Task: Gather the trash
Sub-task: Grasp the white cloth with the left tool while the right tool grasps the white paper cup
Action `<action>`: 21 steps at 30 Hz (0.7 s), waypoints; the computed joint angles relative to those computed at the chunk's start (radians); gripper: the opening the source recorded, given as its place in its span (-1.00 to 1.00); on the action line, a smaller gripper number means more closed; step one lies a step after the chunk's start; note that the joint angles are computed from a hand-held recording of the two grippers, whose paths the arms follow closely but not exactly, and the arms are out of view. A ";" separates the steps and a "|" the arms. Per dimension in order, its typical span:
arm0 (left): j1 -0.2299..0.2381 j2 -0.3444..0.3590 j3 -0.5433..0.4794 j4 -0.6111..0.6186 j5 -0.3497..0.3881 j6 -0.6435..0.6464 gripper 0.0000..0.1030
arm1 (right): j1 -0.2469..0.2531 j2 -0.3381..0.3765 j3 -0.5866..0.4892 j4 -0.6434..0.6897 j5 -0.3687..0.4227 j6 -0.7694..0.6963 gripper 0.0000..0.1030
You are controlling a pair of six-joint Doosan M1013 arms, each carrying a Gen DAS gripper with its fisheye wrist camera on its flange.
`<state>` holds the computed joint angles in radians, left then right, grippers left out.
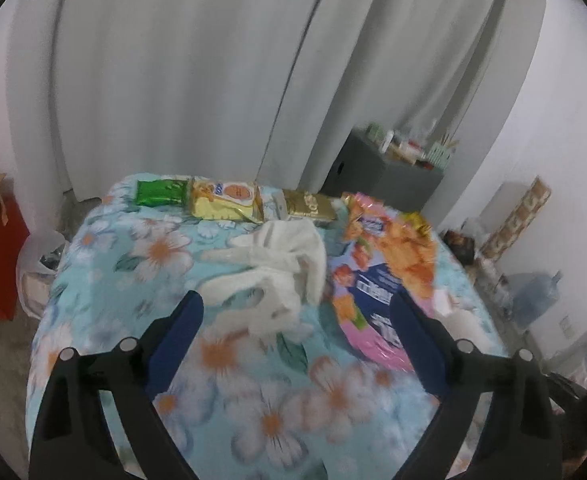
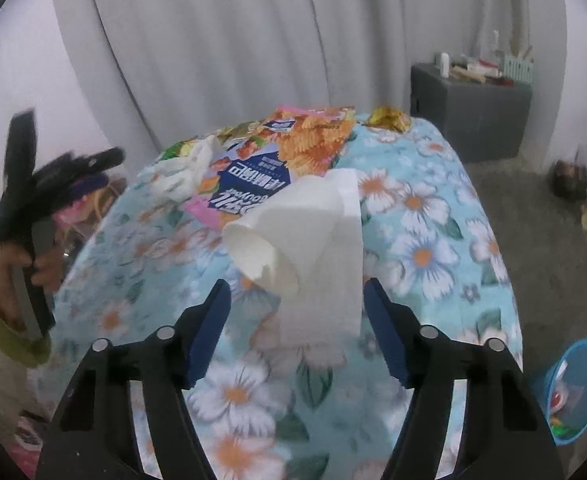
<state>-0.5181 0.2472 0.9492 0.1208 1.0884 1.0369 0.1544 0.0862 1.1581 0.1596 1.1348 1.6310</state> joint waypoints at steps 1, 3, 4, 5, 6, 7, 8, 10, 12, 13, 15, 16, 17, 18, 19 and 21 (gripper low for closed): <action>0.003 0.018 -0.021 -0.009 0.014 0.014 0.72 | 0.006 0.003 -0.003 -0.016 -0.001 0.006 0.15; 0.006 0.064 -0.074 -0.022 0.049 0.041 0.66 | 0.014 0.012 -0.009 -0.050 -0.002 0.025 0.05; 0.006 0.090 -0.103 -0.015 0.071 0.045 0.64 | 0.015 0.016 -0.011 -0.058 -0.002 0.030 0.04; 0.005 0.110 -0.127 -0.005 0.088 0.047 0.62 | 0.016 0.019 -0.013 -0.061 -0.002 0.033 0.00; 0.004 0.139 -0.161 0.009 0.119 0.056 0.62 | 0.015 0.021 -0.015 -0.062 -0.001 0.037 -0.08; 0.002 0.158 -0.184 0.022 0.142 0.062 0.61 | 0.013 0.023 -0.016 -0.063 -0.001 0.045 -0.11; 0.000 0.176 -0.203 0.046 0.166 0.062 0.49 | 0.012 0.024 -0.016 -0.057 0.000 0.046 -0.19; -0.002 0.208 -0.236 0.082 0.219 0.057 0.27 | 0.007 0.025 -0.015 -0.056 0.001 0.060 -0.37; 0.006 0.217 -0.237 0.077 0.237 0.038 0.02 | 0.002 0.022 -0.010 -0.049 -0.001 0.073 -0.64; 0.008 0.215 -0.231 0.076 0.237 0.031 -0.04 | 0.000 0.022 -0.009 -0.049 0.001 0.081 -0.71; 0.013 0.206 -0.213 0.073 0.228 0.025 -0.25 | -0.006 0.021 -0.006 -0.044 0.003 0.098 -0.88; 0.015 0.202 -0.205 0.072 0.224 0.023 -0.31 | -0.009 0.019 -0.004 -0.038 -0.001 0.102 -0.89; 0.017 0.196 -0.196 0.068 0.219 0.019 -0.44 | -0.012 0.016 -0.001 -0.033 -0.005 0.108 -0.93; 0.019 0.192 -0.193 0.063 0.219 0.015 -0.54 | -0.014 0.015 -0.001 -0.030 -0.007 0.110 -0.96; 0.023 0.184 -0.182 0.055 0.212 0.008 -0.58 | -0.015 0.012 0.000 -0.026 -0.011 0.112 -0.97; 0.025 0.167 -0.163 0.050 0.198 0.007 -0.71 | -0.016 0.005 0.004 -0.025 -0.024 0.120 -0.97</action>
